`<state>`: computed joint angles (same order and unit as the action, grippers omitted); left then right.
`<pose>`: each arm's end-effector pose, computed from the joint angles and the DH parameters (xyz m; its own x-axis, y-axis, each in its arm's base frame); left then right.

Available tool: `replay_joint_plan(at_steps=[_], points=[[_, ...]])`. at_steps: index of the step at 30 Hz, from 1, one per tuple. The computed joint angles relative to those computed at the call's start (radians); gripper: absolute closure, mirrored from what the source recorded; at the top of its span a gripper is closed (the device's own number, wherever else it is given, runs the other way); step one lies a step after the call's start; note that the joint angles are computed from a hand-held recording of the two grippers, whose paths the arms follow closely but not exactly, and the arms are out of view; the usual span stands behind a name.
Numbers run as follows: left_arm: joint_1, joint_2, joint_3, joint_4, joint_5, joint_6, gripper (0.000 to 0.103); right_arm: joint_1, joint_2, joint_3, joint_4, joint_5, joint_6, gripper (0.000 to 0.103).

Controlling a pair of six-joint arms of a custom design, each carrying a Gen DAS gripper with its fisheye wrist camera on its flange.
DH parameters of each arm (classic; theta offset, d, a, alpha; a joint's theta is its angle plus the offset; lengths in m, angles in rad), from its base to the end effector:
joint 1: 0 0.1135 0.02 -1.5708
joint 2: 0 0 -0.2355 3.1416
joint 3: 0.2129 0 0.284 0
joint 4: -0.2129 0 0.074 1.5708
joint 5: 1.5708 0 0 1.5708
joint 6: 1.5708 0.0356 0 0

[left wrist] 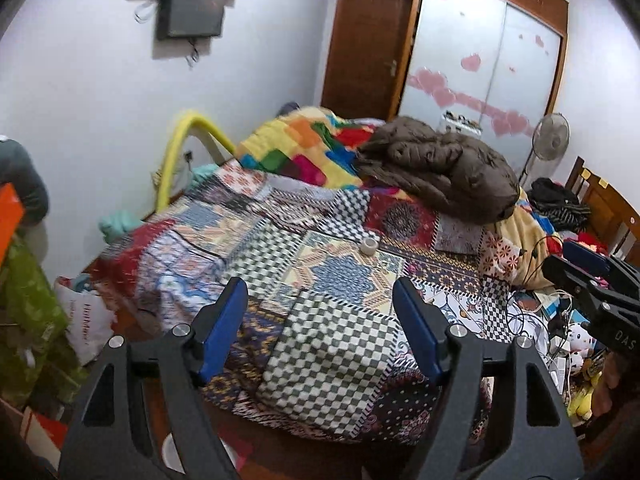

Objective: Collect trash
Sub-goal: 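Move both tools back up over the remaining items on the quilt, then grasp the white tape roll with the left gripper while the right gripper grasps the pink keychain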

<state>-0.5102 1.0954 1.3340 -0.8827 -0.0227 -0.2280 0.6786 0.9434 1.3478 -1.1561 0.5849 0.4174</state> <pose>0.2233 -0.1240 0.3810 -0.6172 0.0865 -0.7820 0.3417 0.9248 -0.1675 0.1595 0.1034 0.3977 -0.5708 -0.0261 -0.8207 0.0241 0.9985 -0.0485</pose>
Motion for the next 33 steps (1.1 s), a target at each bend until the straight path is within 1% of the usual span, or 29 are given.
replay_joint_plan(at_steps=[3, 5, 9, 11, 15, 19, 24, 26, 27, 30, 33], points=[[-0.027, 0.137, 0.035, 0.056, -0.011, -0.004, 0.029, -0.166, -0.028, -0.071, 0.052, -0.103, -0.09, 0.042], [-0.038, 0.228, 0.061, 0.093, -0.007, 0.003, 0.029, -0.248, -0.038, -0.114, 0.079, -0.155, -0.133, 0.042], [-0.053, 0.399, 0.13, 0.145, 0.012, 0.012, 0.029, -0.425, -0.011, -0.202, 0.151, -0.275, -0.211, 0.042], [-0.057, 0.493, 0.182, 0.164, 0.029, 0.016, 0.029, -0.508, 0.022, -0.232, 0.193, -0.341, -0.242, 0.042], [-0.058, 0.653, 0.272, 0.209, 0.058, 0.024, 0.029, -0.653, 0.137, -0.275, 0.291, -0.473, -0.278, 0.042], [-0.054, 0.819, 0.401, 0.218, 0.081, 0.039, 0.029, -0.745, 0.293, -0.26, 0.373, -0.561, -0.298, 0.042], [-0.054, 1.036, 0.608, 0.201, 0.109, 0.06, 0.029, -0.786, 0.494, -0.199, 0.477, -0.61, -0.291, 0.043], [-0.054, 1.127, 0.711, 0.182, 0.116, 0.073, 0.029, -0.79, 0.563, -0.168, 0.51, -0.619, -0.291, 0.046], [-0.055, 1.162, 0.753, 0.174, 0.118, 0.077, 0.029, -0.791, 0.591, -0.153, 0.521, -0.618, -0.291, 0.049], [-0.056, 1.301, 0.933, 0.121, 0.128, 0.084, 0.029, -0.787, 0.675, -0.108, 0.555, -0.612, -0.281, 0.055], [-0.058, 1.458, 1.155, 0.047, 0.136, 0.09, 0.029, -0.778, 0.741, -0.077, 0.59, -0.593, -0.263, 0.059]])
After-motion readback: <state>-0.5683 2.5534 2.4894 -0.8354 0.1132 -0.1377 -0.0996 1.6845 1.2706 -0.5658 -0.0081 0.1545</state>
